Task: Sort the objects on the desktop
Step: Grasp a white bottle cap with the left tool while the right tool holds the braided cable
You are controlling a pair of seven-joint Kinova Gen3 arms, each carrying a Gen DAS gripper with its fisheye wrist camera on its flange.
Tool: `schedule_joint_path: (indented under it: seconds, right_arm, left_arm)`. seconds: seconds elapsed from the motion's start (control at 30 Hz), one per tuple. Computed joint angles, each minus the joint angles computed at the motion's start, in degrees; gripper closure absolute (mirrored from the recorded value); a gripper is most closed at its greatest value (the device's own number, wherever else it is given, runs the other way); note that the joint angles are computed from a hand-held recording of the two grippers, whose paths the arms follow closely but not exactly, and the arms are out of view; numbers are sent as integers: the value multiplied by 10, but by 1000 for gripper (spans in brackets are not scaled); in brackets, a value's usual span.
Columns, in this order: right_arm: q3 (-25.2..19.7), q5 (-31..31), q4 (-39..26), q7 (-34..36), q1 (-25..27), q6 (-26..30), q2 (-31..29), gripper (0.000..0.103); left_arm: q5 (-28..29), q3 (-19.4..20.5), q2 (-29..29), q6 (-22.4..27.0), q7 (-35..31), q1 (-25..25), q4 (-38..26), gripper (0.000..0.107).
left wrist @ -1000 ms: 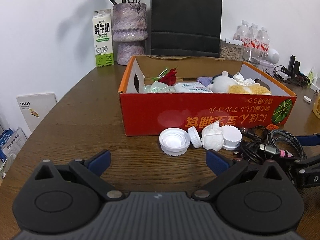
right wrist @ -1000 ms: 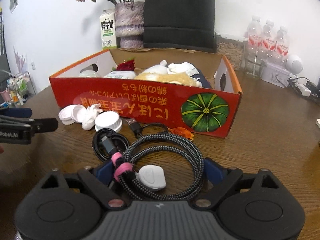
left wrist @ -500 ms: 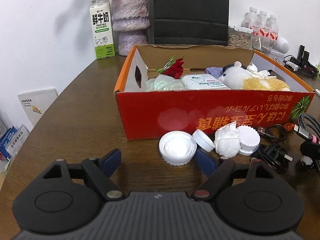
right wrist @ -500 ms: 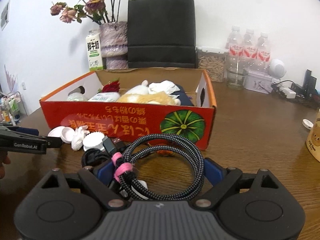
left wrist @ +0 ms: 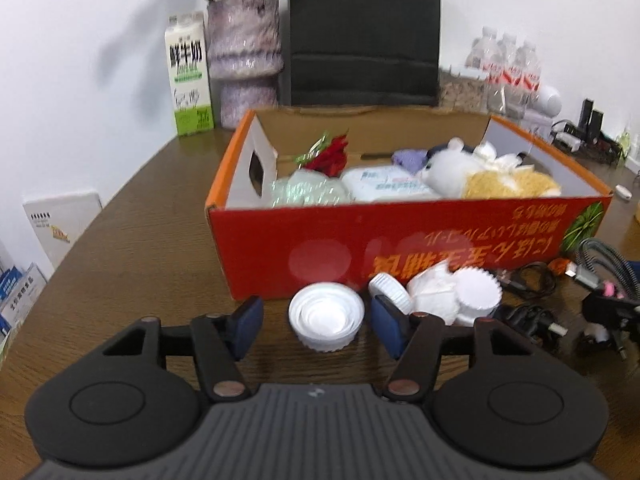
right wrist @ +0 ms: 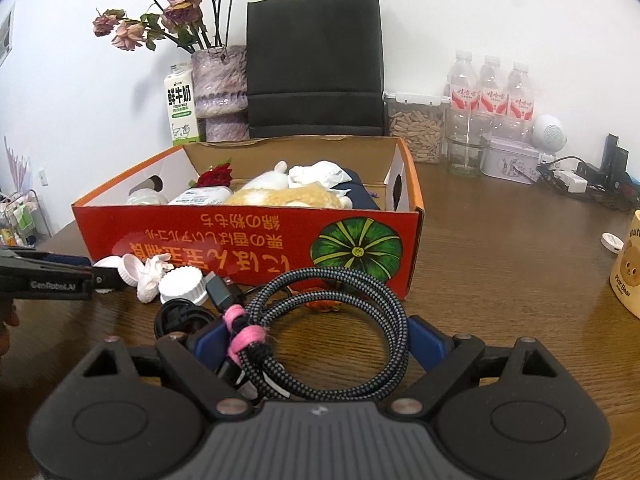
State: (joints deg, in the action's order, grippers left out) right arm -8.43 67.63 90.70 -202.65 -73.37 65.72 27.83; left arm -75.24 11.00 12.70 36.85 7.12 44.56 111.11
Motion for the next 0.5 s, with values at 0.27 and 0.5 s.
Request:
schedule_joint_path:
  seconds: [0.27, 0.5]
  right_arm:
    - [0, 2, 4, -5, -1, -2, -2, 12]
    - [-3, 6, 11, -11, 3, -10, -6, 12]
  left_arm:
    - [-9, 14, 15, 10, -44, 16, -19, 68]
    - [-1, -2, 29, 7, -70, 32, -32, 86]
